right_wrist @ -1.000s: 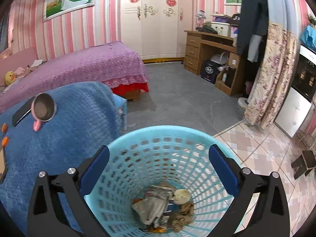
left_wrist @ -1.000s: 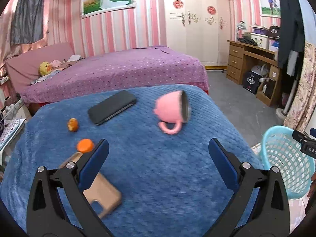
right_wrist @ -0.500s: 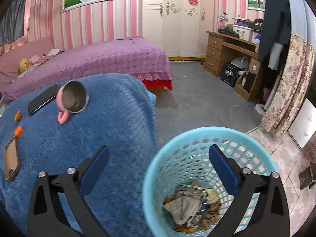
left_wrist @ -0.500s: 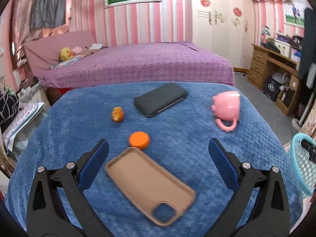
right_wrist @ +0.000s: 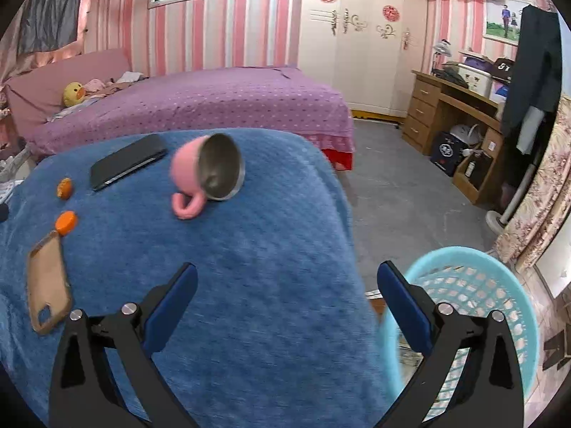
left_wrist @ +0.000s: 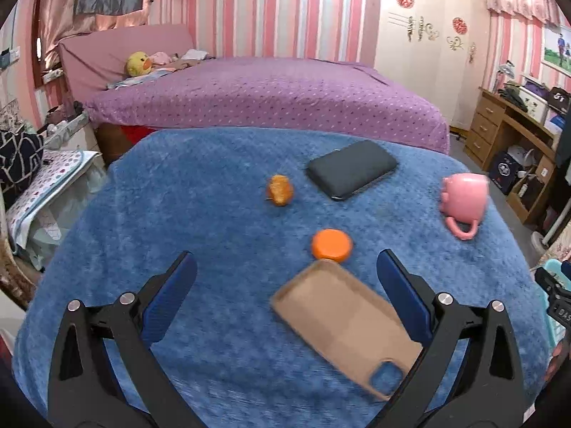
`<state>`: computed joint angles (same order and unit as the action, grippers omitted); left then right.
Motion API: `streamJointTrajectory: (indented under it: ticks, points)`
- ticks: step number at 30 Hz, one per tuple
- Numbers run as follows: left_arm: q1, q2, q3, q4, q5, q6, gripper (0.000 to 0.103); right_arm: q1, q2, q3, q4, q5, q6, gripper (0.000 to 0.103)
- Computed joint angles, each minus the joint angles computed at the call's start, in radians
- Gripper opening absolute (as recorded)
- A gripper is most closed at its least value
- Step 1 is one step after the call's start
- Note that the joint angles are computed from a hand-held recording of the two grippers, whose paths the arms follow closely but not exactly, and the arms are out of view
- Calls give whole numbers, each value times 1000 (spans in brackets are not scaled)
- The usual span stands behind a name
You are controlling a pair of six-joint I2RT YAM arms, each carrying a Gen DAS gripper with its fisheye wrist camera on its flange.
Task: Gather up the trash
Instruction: 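Move both open tools back over the blanket toward the orange items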
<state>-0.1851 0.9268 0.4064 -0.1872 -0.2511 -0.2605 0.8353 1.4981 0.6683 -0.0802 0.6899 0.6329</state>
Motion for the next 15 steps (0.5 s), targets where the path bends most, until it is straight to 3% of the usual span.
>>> streamJointTrajectory:
  ticks: [4, 8, 12, 15]
  points:
    - [188, 25, 9, 9, 137, 49, 98, 68, 88, 102, -25, 46, 12, 98]
    - [320, 93, 26, 42, 167, 95, 98, 107, 183, 216, -31, 42, -3, 98]
    - [469, 178, 46, 82, 275, 150, 98, 129, 289, 336, -22, -4, -16, 98]
    - [536, 240, 64, 110, 282, 182, 98, 139, 358, 422, -21, -33, -33, 98]
